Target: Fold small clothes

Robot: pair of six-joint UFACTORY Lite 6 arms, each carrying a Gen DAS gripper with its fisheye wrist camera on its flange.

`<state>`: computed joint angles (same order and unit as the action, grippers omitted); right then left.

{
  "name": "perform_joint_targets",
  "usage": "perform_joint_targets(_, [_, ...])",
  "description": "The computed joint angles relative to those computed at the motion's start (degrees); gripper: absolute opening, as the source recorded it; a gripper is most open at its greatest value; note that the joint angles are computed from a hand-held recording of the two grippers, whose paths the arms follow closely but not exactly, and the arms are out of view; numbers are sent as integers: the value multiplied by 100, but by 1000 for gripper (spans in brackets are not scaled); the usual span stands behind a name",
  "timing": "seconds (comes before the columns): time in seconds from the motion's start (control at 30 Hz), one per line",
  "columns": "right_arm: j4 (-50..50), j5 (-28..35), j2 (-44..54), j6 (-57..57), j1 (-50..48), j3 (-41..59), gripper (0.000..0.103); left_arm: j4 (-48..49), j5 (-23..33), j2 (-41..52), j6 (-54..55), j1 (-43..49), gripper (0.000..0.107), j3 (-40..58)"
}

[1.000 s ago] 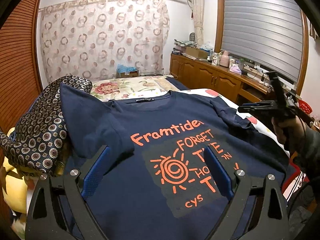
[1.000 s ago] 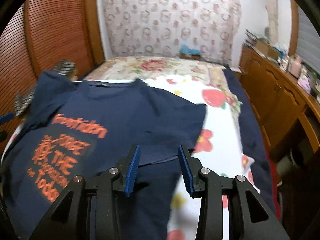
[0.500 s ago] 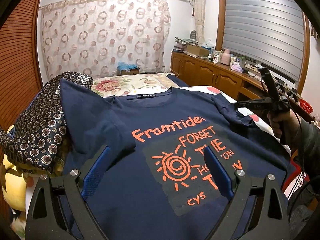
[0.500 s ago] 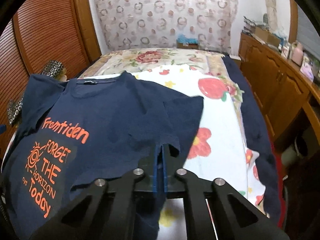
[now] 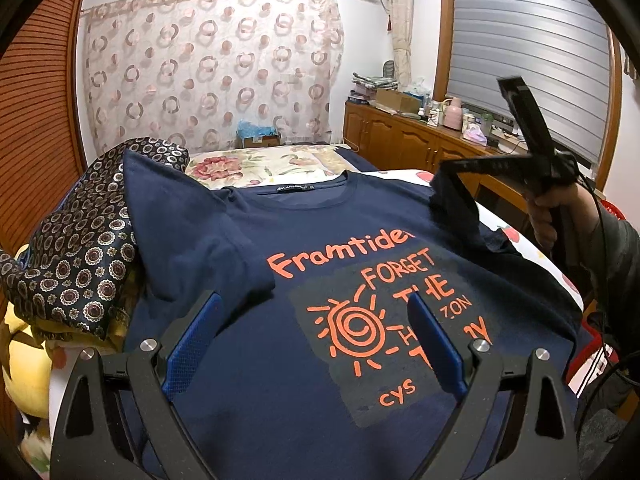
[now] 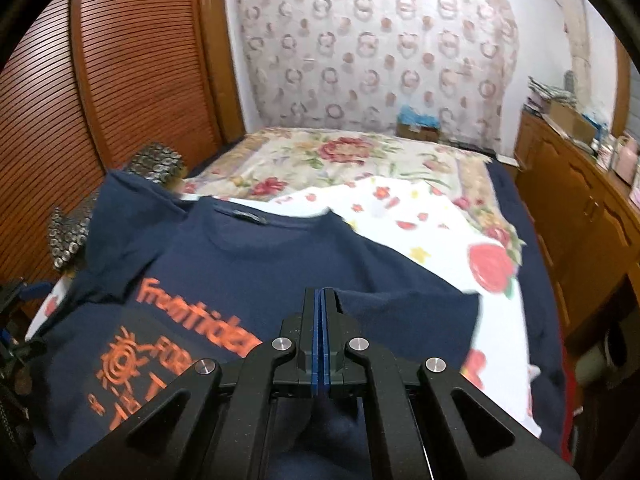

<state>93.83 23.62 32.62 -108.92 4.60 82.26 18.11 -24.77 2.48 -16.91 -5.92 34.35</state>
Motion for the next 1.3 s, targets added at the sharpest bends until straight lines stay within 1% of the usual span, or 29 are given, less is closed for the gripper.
perform_joint_targets(0.2, [-498,-299,359,566,426,587,1,139,-26,-56,-122,74,94,-94])
perform_joint_targets(0.27, [-1008,-325,500,1160,462,827,7,178,-18,-104,-148,105,94,-136])
perform_joint_targets(0.3, [-1082,-355,502,1258,457,854,16,189,-10,-130,-158,112,94,-151])
perform_joint_targets(0.33, [-954,-325,439,1116,405,755,22,221,-12,-151,-182,131,94,-168])
perform_joint_targets(0.37, [-728,-259,370,852,336,619,23,262,-13,-173,-216,157,94,-183])
perform_joint_targets(0.5, [-110,-231,-100,-14,124,-184,23,345,-9,-182,-305,222,94,-177])
perform_joint_targets(0.53, [-105,-289,-208,-26,168,-311,23,346,-20,-173,-317,226,94,-178])
perform_joint_targets(0.6, [169,-316,-451,-473,74,-805,23,330,-37,-154,-316,232,94,-183])
perform_joint_targets(0.77, [1366,-336,-937,-1992,-148,-1999,23,312,-28,-141,-293,209,94,-173])
perform_joint_targets(0.93, [1643,-125,-1023,-2355,-388,-2638,23,265,-49,-109,-278,232,94,-161])
perform_joint_targets(1.03, [1603,-108,-995,-2254,-390,-2814,23,251,-32,-33,-258,277,94,-85])
perform_joint_targets(1.1, [1966,-19,-1060,-2637,-398,-3013,23,321,-20,-4,-315,320,94,-49])
perform_joint_targets(1.17, [2043,92,-1148,-2648,-373,-3144,23,309,1,7,-275,347,94,-13])
perform_joint_targets(1.2, [1948,140,-1163,-2574,-407,-3153,23,344,11,8,-275,383,94,14])
perform_joint_targets(1.3, [2350,127,-1274,-3026,-381,-3280,23,741,46,62,-516,609,94,170])
